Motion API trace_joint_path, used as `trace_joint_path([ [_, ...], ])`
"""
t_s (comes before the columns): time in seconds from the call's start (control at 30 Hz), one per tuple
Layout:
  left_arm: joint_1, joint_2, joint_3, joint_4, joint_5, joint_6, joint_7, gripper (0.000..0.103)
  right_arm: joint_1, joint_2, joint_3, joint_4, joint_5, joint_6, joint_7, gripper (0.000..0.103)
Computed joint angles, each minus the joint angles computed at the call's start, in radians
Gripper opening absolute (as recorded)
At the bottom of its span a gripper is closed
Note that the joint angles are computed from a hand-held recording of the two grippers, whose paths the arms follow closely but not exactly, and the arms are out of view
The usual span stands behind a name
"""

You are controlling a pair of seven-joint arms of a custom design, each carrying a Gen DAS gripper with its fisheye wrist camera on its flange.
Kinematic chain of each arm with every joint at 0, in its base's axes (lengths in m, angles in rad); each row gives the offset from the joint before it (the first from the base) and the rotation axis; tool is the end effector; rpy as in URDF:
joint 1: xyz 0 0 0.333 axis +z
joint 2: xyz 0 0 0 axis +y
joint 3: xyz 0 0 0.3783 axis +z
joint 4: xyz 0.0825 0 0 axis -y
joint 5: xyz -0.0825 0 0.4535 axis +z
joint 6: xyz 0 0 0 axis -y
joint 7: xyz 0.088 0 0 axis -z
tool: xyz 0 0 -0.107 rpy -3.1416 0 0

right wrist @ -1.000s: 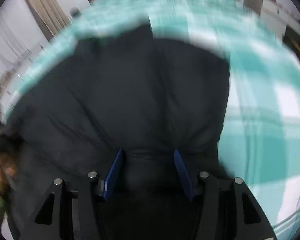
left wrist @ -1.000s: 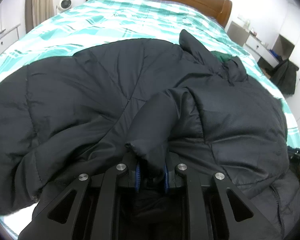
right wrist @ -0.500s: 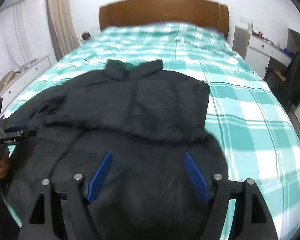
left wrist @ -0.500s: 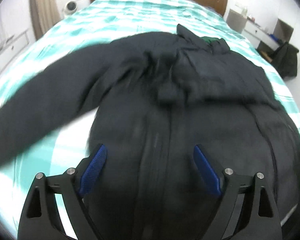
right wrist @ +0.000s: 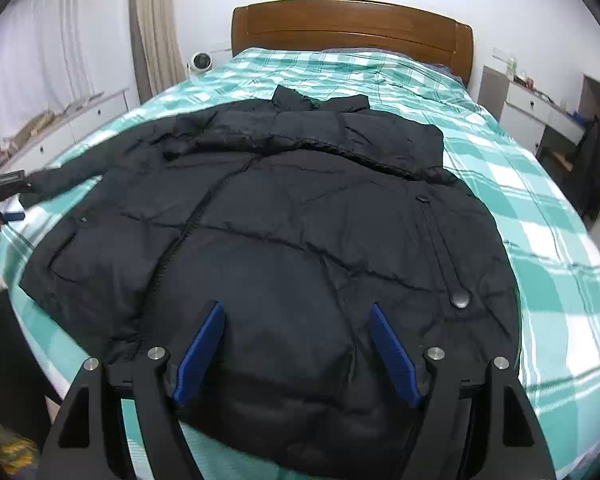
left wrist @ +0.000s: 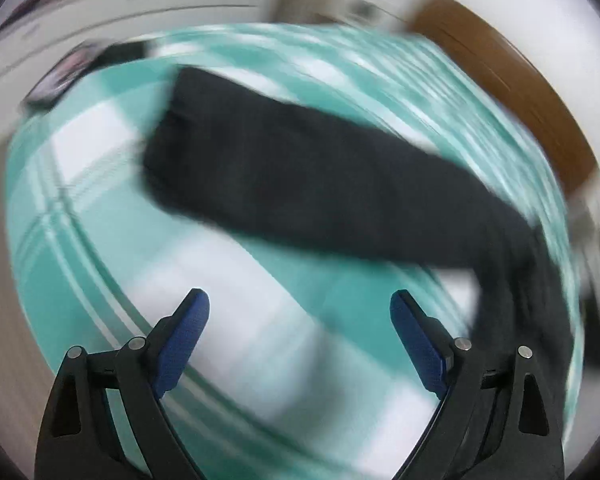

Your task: Fold large clothes

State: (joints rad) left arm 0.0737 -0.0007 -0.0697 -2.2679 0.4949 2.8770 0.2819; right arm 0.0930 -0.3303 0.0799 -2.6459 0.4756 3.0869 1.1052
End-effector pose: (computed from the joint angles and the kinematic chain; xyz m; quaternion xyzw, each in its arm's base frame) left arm 0.6122 -0.0246 0.4412 -0.8873 0.3324 -0.2693 0.1722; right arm 0.4754 0.0459 0.4493 -0.7107 0.5930 -0.2430 0.2900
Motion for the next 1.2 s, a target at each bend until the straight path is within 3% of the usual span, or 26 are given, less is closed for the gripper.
trace_joint_path([
  [0.2, 0.055, 0.121, 0.045, 0.120, -0.055, -0.032, -0.090, 0.091, -0.028, -0.047, 0.046, -0.048, -0.015, 0.008, 0.040, 0.077],
  [0.27, 0.045, 0.143, 0.063, 0.161, 0.006, -0.064, -0.175, 0.070, -0.027, -0.053, 0.052, -0.061, -0.022, 0.019, 0.046, 0.077],
  [0.3, 0.048, 0.152, 0.061, 0.178, 0.013, -0.078, -0.171, 0.038, -0.012, -0.058, 0.043, -0.070, -0.015, 0.026, 0.044, 0.077],
  [0.33, 0.054, 0.162, 0.049, 0.208, 0.006, -0.104, -0.119, 0.021, 0.005, -0.063, 0.031, -0.077, -0.005, 0.032, 0.041, 0.077],
  [0.4, 0.011, 0.145, 0.056, 0.251, 0.139, -0.205, -0.141, 0.015, 0.041, -0.072, 0.005, -0.089, 0.021, 0.050, 0.032, 0.077],
  [0.43, -0.028, 0.134, 0.058, 0.290, 0.280, -0.281, -0.172, 0.015, 0.067, -0.076, -0.016, -0.094, 0.036, 0.065, 0.021, 0.077],
  [0.53, -0.084, 0.101, 0.027, 0.343, 0.562, -0.362, -0.193, 0.015, 0.159, -0.081, -0.090, -0.106, 0.081, 0.124, -0.026, 0.077],
  [0.63, -0.141, 0.072, -0.028, 0.385, 0.778, -0.366, -0.145, 0.015, 0.277, -0.083, -0.197, -0.108, 0.117, 0.182, -0.070, 0.077],
  [0.77, -0.220, 0.070, -0.094, 0.422, 0.939, -0.314, -0.065, 0.016, 0.332, -0.090, -0.255, -0.116, 0.132, 0.237, -0.070, 0.077],
  [0.93, -0.308, 0.166, -0.133, 0.469, 0.872, -0.206, 0.089, 0.016, 0.309, -0.127, -0.258, -0.147, 0.129, 0.274, -0.035, 0.077],
  [1.07, -0.359, 0.298, -0.151, 0.523, 0.645, -0.203, 0.268, 0.017, 0.219, -0.153, -0.201, -0.163, 0.136, 0.241, -0.028, 0.077],
  [1.17, -0.417, 0.369, -0.147, 0.550, 0.577, -0.281, 0.354, 0.032, 0.134, -0.172, -0.134, -0.177, 0.144, 0.214, -0.034, 0.077],
  [1.2, -0.437, 0.382, -0.139, 0.557, 0.571, -0.297, 0.363, 0.050, 0.109, -0.175, -0.112, -0.179, 0.147, 0.206, -0.034, 0.077],
])
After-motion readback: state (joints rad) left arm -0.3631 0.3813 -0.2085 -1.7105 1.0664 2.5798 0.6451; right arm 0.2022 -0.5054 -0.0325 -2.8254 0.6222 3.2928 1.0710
